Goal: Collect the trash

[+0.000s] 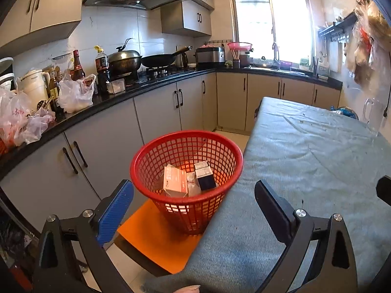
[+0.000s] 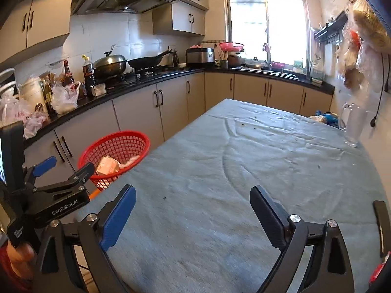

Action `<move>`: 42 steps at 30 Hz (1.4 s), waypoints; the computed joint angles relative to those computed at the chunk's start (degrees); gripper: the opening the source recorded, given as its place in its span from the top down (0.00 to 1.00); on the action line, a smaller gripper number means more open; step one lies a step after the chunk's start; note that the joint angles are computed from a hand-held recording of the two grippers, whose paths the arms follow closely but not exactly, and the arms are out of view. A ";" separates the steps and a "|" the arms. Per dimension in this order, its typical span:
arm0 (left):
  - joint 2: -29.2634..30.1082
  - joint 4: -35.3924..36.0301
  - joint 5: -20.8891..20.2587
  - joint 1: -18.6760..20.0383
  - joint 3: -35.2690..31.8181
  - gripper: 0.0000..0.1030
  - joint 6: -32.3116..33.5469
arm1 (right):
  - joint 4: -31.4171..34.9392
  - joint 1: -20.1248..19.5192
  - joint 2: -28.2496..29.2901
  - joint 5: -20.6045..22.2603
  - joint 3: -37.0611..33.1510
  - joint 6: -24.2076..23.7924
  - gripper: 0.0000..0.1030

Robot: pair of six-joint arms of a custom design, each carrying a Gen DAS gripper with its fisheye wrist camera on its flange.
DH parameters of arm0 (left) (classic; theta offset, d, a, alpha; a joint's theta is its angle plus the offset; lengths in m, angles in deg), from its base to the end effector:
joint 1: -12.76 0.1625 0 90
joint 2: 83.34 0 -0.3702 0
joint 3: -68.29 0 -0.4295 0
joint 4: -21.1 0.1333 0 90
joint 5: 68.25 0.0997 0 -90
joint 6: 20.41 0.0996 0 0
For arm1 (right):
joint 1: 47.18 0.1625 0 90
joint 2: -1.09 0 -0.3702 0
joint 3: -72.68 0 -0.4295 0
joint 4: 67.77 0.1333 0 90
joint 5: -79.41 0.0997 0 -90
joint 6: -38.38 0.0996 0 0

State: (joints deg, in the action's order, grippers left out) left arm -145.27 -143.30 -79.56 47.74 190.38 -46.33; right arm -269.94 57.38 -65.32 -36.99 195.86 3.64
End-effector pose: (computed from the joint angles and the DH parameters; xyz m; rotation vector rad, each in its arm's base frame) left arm -0.2685 -0.4698 0.1222 0.2931 1.9144 -1.2082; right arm 0.2153 -0.4747 0.1739 0.7059 -2.2212 1.1006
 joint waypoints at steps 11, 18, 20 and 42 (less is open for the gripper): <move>1.67 -7.03 0.99 -0.63 -0.09 0.04 3.98 | -1.72 -0.29 0.01 -0.88 0.89 -1.06 0.06; 2.61 -8.14 0.63 -0.21 -0.74 0.04 4.43 | -1.31 -0.52 0.46 -1.63 0.42 -0.99 0.05; 2.31 -6.84 0.70 -0.11 -0.73 0.04 3.32 | -1.14 -0.54 0.53 -1.74 0.33 -1.03 0.05; 2.39 -1.79 2.23 0.75 -1.08 0.04 -1.03 | 0.55 -0.92 1.88 -2.96 -0.77 -0.24 0.05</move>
